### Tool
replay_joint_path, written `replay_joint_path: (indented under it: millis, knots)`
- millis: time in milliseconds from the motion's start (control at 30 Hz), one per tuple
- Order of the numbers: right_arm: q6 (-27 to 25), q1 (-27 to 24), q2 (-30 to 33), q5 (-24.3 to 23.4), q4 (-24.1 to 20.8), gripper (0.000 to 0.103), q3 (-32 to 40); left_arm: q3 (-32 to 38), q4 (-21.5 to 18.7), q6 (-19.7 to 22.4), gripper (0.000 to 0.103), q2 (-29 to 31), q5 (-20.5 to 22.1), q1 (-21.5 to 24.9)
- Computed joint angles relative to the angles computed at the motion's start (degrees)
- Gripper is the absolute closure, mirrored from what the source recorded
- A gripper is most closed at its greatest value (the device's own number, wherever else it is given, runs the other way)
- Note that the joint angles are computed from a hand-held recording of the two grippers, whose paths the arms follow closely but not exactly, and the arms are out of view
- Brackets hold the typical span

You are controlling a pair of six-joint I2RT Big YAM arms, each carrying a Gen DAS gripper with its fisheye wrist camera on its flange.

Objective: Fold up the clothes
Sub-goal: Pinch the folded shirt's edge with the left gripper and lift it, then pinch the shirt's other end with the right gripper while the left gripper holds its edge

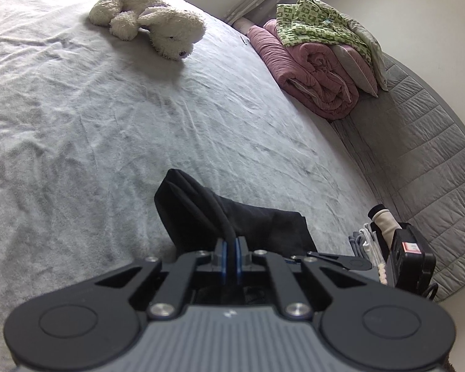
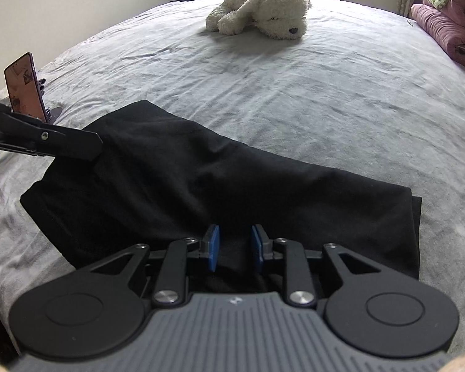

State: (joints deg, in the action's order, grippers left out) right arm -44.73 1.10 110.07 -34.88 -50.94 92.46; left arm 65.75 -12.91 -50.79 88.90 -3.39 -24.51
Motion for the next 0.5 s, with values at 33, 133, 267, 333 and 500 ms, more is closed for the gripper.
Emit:
replay_joint_path:
  millis: [33,133,267,333,500]
  knots:
    - [0.12,-0.06,-0.04,-0.14,0.00,0.076,-0.03,0.08,0.69,0.10,0.098,0.09,0.38,-0.07]
    - [1.72,-0.96,1.38,-2.40,-3.40,0.075,2.64,0.39,3.40,0.52,0.098,0.63,1.53,-0.43]
    - [7.98,-3.41,5.65,-9.04,-12.10,0.073,10.06,2.12,5.67,1.27,0.098,2.69,2.77,-1.26]
    - [12.28,-4.79,8.42,-13.48,-17.14,0.071,14.57,3.33,6.01,1.54,0.098,3.97,3.25,-1.64]
    - [18.44,-7.64,15.08,-25.33,-29.43,0.056,24.43,6.58,5.72,2.41,0.098,7.08,4.57,-2.31]
